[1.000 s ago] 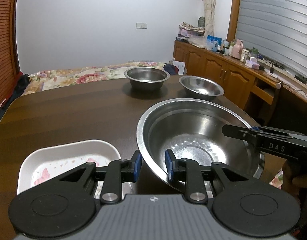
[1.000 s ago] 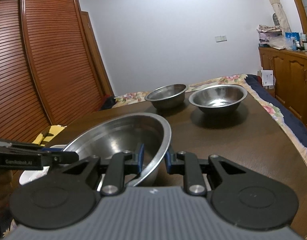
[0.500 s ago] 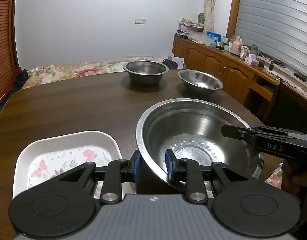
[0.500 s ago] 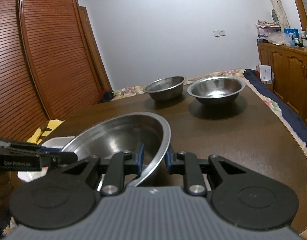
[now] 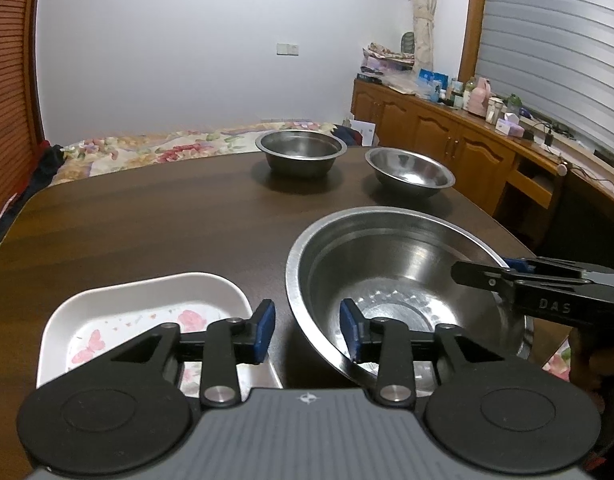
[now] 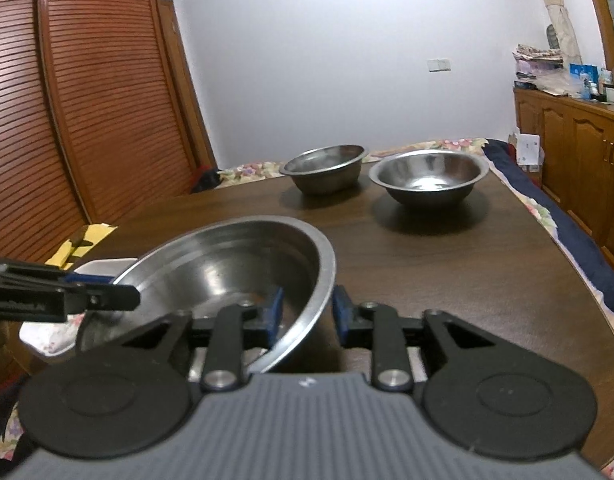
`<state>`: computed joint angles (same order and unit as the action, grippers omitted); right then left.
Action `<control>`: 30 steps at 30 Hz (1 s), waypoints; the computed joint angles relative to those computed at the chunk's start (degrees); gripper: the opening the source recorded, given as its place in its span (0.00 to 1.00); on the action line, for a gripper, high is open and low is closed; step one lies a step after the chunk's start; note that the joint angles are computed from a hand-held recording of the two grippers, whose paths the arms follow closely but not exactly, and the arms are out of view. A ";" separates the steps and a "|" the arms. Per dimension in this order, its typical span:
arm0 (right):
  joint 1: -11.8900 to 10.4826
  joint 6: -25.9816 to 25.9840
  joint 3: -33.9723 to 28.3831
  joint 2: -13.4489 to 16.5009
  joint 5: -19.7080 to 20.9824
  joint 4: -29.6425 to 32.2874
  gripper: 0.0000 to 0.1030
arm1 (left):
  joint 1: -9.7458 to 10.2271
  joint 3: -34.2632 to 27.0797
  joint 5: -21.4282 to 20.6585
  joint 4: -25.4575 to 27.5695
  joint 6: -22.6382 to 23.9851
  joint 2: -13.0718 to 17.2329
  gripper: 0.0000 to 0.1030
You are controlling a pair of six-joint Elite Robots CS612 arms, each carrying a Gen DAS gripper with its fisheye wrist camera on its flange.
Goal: Organize plates and bowls
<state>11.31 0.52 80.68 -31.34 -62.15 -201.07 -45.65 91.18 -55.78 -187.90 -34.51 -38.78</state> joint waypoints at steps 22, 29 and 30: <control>-0.78 0.24 -0.60 -0.79 -4.15 -3.12 0.50 | -0.40 -0.97 3.87 -5.97 5.94 -0.24 0.66; -1.14 -0.24 -2.80 -0.32 -6.10 -3.45 0.50 | 0.31 -4.14 2.82 -7.82 11.11 0.44 0.68; -1.22 -0.23 -3.22 -0.21 -6.44 -3.82 0.50 | 0.35 -4.67 2.75 -8.03 11.95 0.62 0.68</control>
<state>10.08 0.29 77.46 -31.55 -68.60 -204.89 -45.30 86.51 -53.03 -195.93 -22.56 -38.15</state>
